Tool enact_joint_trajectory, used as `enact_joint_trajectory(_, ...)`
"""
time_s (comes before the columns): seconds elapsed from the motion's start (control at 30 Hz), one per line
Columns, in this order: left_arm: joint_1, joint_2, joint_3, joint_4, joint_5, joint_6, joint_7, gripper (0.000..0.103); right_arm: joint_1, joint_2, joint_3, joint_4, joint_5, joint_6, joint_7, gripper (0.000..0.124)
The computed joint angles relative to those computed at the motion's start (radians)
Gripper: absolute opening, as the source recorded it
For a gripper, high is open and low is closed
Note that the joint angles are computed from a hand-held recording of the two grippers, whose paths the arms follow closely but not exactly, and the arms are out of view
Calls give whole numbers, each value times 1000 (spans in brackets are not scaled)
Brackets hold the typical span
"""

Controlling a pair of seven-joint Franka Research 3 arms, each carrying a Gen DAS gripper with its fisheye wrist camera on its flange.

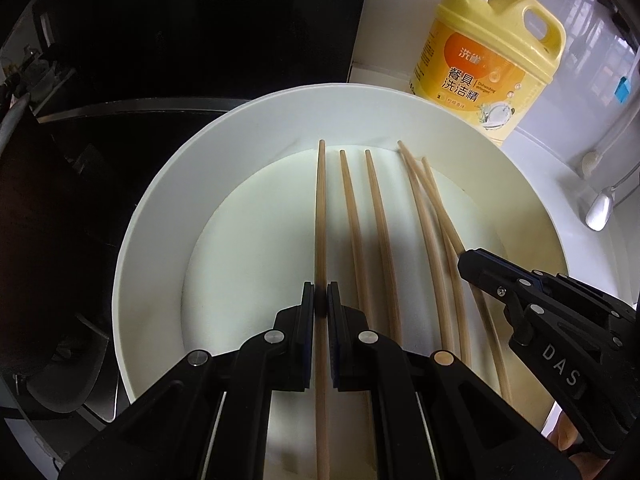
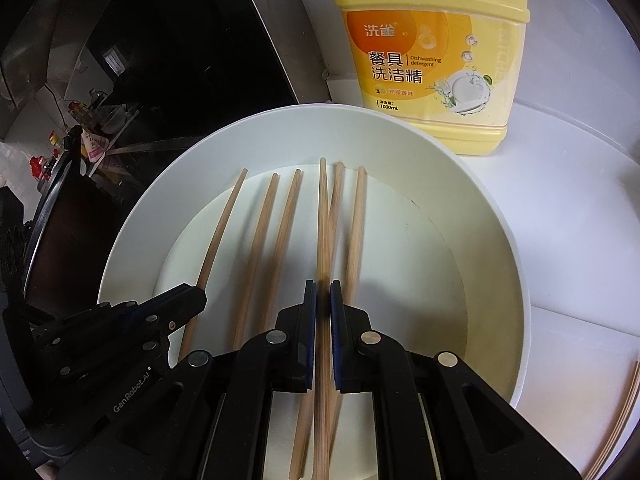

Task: Organize utensils
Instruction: 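Open the left tool in the basin while the right tool releases its chopstick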

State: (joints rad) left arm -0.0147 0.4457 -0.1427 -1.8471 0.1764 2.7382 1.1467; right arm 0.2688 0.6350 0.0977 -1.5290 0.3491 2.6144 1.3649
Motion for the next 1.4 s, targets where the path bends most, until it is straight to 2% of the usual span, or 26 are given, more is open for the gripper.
enact_joint_trajectory(0.33, -17, 6, 20, 14, 31, -42, -32, 8, 2, -1, -6, -1, -5, 1, 7, 7)
enact_joint_trajectory(0.4, -20, 0, 24, 6, 41, -43, -42, 17, 3, -7, -8, -8, -7, 5, 10, 9)
enact_joint_trajectory(0.47, -38, -17, 47, -11, 75, -37, -82, 50, 3, -18, -10, -21, -9, 16, 10, 13)
enact_joint_trajectory(0.53, -63, -39, 79, -38, 133, -15, -145, 63, 6, -33, -14, -42, -15, 37, 10, 20)
enact_joint_trajectory(0.77, -58, -81, 78, -76, 200, -23, -213, 73, 5, -67, -21, -88, -28, 66, 20, 29)
enact_joint_trajectory(0.9, -25, -97, 50, -95, 171, -8, -179, 79, 2, -86, -19, -115, -25, 80, 22, 38)
enact_joint_trajectory(0.97, -29, -107, 56, -105, 183, -5, -183, 82, -3, -96, -13, -131, -17, 87, 15, 41)
enact_joint_trajectory(1.23, -32, -152, 71, -146, 226, 19, -220, 88, 8, -131, -21, -178, -21, 116, 30, 50)
enact_joint_trajectory(1.4, -18, -178, 58, -166, 204, 14, -204, 90, 11, -167, -22, -224, -21, 142, 42, 59)
